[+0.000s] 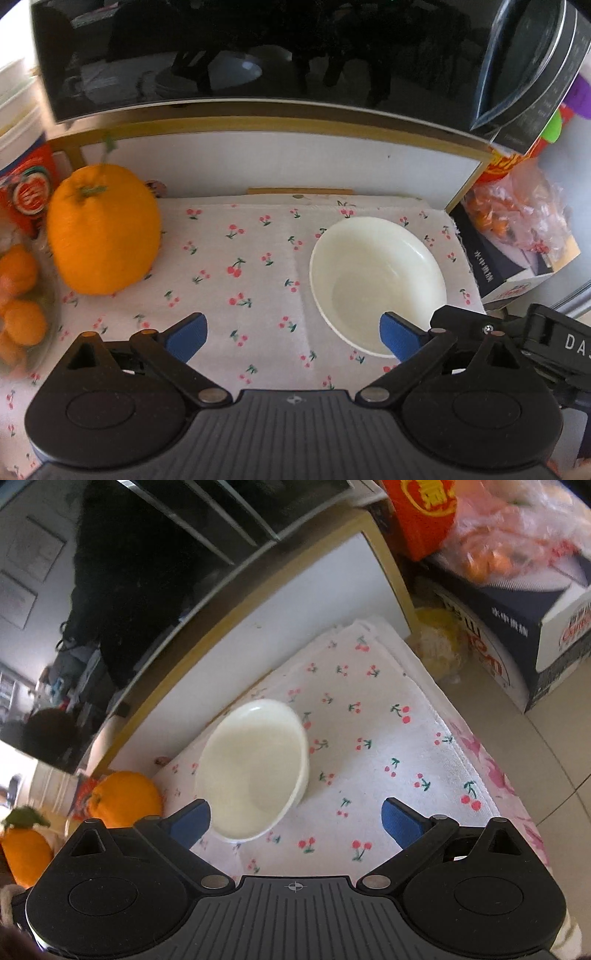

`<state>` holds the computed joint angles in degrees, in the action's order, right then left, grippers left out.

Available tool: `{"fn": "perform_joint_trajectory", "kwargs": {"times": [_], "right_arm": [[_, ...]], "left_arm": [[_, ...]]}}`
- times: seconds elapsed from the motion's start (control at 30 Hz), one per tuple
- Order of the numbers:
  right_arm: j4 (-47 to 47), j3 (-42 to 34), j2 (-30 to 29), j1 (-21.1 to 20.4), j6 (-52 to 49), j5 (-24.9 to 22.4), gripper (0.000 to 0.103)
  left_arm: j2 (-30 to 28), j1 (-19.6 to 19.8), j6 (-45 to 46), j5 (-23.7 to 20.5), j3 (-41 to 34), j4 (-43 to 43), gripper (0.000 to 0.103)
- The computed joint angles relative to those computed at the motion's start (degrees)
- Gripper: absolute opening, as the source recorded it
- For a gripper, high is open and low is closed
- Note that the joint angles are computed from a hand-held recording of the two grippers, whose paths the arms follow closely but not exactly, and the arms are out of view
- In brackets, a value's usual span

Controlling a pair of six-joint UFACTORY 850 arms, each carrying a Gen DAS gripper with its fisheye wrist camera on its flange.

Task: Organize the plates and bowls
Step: 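Move both grippers to the small white bowl and close on its rim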

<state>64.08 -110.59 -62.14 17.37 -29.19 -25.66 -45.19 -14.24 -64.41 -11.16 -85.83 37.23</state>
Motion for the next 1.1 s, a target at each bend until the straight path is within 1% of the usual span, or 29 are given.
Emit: {"fn": "perform_joint_trajectory", "kwargs": {"times": [0.07, 0.13, 0.17, 0.23, 0.27, 0.33, 0.37, 0.5, 0.57, 0.63, 0.77, 0.83, 0.93, 1.1], "right_arm": [[2.1, -0.3, -0.6, -0.1, -1.9, 1.0, 0.099], [2.9, -0.4, -1.0, 0.0, -2.0, 2.3, 0.097], [3.0, -0.5, -1.2, 0.1, -1.8, 2.6, 0.095], [4.1, -0.9, -1.6, 0.1, -2.2, 2.5, 0.085], [4.9, -1.1, -1.9, 0.1, -2.8, 2.4, 0.083], [5.6, -1.4, -2.1, 0.3, -3.8, 2.7, 0.072], [5.6, -1.5, -2.1, 0.4, -4.0, 3.0, 0.071], [4.6, -1.7, -2.4, 0.8, -3.6, 4.3, 0.055], [3.8, -2.2, -2.8, 0.9, -2.6, 4.4, 0.05], [2.9, -2.4, -3.0, 0.9, -1.6, 4.4, 0.042], [4.0, -2.0, -2.9, 1.0, -2.7, 4.9, 0.036], [4.6, -1.7, -2.7, 1.1, -3.4, 5.1, 0.031], [5.5, -1.8, -2.8, 1.1, -4.1, 4.9, 0.027], [6.4, -1.8, -2.8, 1.3, -5.3, 5.0, 0.017]], "left_arm": [[-1.3, -0.1, 1.8, -1.0, -1.7, -1.4, 0.094], [-2.2, -0.3, 1.1, -2.1, -3.0, -1.1, 0.086], [-2.6, -0.3, 0.5, -2.5, -3.5, -1.0, 0.084], [-3.4, -0.4, -0.4, -2.6, -4.4, -0.7, 0.075], [-3.7, -0.4, -0.9, -2.6, -4.6, -0.5, 0.074], [-4.2, -0.3, -2.3, -2.3, -5.0, 0.4, 0.066], [-4.2, -0.3, -3.4, -2.1, -4.9, 1.2, 0.064], [-4.3, -0.1, -6.5, -0.8, -4.7, 3.3, 0.051], [-4.1, 0.0, -8.7, -0.3, -4.2, 5.1, 0.047], [-3.9, 0.0, -10.6, 0.4, -3.8, 6.5, 0.041], [-3.7, 0.2, -14.2, 1.5, -3.2, 9.2, 0.031], [-3.7, 0.2, -16.1, 2.0, -3.0, 10.8, 0.024], [-3.7, 0.0, -17.4, 2.6, -2.8, 12.6, 0.018], [-3.5, -0.4, -20.3, 2.4, -2.8, 16.3, 0.012]]}}
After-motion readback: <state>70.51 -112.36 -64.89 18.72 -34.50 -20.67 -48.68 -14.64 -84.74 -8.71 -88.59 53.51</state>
